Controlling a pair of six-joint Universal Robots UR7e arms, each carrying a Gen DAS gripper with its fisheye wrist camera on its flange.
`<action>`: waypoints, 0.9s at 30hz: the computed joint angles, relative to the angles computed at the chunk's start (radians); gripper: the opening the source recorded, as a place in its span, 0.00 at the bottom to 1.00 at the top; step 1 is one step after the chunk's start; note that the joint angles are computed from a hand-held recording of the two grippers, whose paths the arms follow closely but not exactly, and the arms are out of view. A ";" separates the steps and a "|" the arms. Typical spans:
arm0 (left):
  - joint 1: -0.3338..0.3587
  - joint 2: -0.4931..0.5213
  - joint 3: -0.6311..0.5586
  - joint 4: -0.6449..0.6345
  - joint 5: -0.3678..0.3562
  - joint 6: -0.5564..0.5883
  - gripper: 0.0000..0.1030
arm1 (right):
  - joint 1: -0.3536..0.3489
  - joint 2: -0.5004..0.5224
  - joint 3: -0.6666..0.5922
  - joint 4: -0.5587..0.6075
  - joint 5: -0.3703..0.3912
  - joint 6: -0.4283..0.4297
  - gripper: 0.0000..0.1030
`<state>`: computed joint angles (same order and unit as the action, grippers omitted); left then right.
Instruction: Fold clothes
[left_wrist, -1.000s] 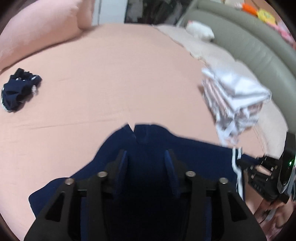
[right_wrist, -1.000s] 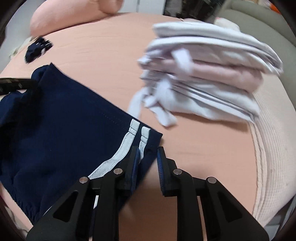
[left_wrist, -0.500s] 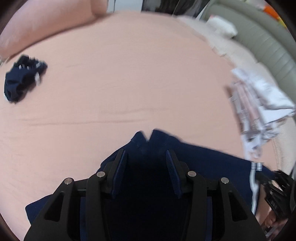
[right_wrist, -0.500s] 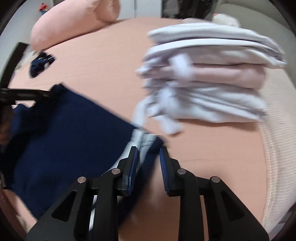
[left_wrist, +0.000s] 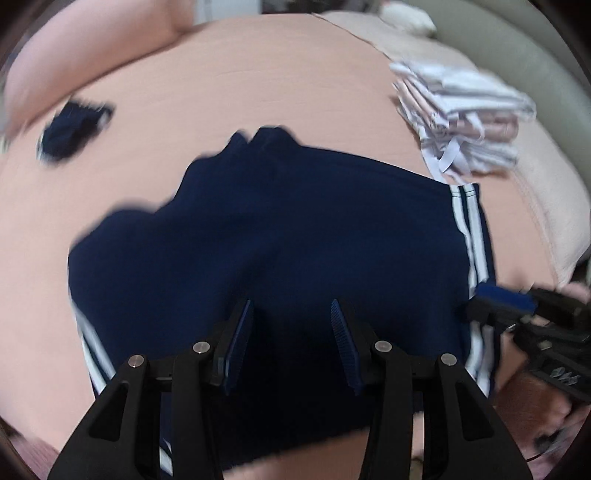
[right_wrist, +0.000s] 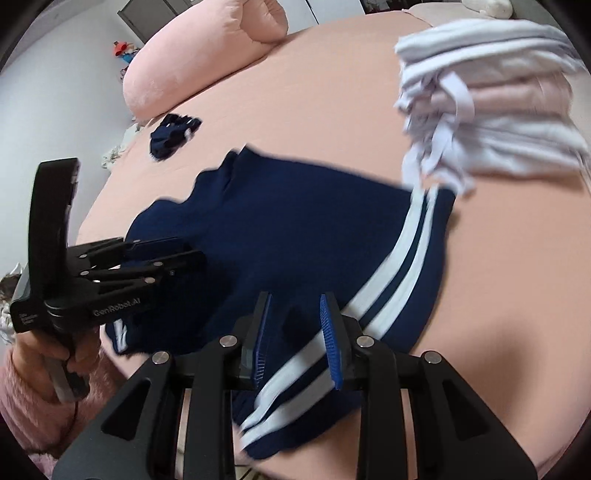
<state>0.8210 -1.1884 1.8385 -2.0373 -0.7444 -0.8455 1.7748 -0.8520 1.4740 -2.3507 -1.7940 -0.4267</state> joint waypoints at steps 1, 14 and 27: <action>-0.005 -0.027 0.033 -0.011 -0.019 -0.026 0.45 | -0.002 -0.014 0.020 -0.006 -0.010 -0.003 0.26; -0.060 -0.104 0.143 0.122 -0.013 -0.211 0.47 | 0.046 -0.098 0.216 -0.139 -0.172 -0.056 0.28; -0.050 -0.172 0.224 -0.047 -0.034 -0.257 0.47 | -0.004 -0.091 0.185 -0.143 -0.159 0.017 0.44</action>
<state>0.7710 -1.3599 2.0621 -2.0846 -0.7786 -1.1024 1.7713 -0.9428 1.6592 -2.4937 -1.9527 -0.4099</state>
